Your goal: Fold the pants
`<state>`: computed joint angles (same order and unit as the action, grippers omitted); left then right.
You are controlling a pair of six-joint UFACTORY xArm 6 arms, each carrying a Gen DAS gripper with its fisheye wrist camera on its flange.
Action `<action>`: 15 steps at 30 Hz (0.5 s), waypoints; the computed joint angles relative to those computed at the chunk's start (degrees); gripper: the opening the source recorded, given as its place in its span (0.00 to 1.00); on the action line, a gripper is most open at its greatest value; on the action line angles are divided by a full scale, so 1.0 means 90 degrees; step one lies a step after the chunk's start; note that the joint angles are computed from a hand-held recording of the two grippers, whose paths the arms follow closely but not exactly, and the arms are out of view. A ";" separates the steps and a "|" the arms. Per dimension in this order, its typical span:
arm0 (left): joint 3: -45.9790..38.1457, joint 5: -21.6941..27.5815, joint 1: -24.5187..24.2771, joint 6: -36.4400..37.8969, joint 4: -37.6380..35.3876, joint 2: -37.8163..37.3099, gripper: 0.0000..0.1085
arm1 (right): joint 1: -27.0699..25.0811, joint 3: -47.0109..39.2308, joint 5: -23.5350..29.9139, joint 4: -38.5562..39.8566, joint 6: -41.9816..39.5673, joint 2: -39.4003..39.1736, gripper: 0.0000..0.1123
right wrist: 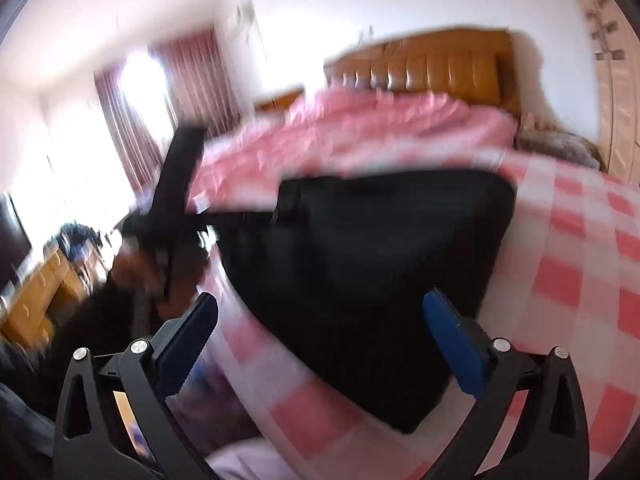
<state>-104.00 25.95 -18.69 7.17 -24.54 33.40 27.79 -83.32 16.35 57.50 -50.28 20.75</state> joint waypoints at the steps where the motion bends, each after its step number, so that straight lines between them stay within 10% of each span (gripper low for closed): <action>1: 0.0110 -0.0073 0.0022 0.0119 -0.0101 0.0027 0.83 | -0.0001 0.0001 0.0100 -0.0606 0.0494 0.0156 0.88; 11: 0.0505 -0.0440 0.0183 -0.0477 0.0208 -0.0111 0.89 | -0.0525 -0.0308 0.0918 0.0041 -0.0228 -0.0151 0.88; 15: 0.1014 -0.1250 -0.0073 -0.0764 0.0909 -0.0633 0.89 | -0.1481 -0.2490 0.3003 0.1260 -0.0163 0.1106 0.88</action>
<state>-94.87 14.70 -19.35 0.29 -16.36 27.71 14.46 -105.73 43.38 68.84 -51.75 30.71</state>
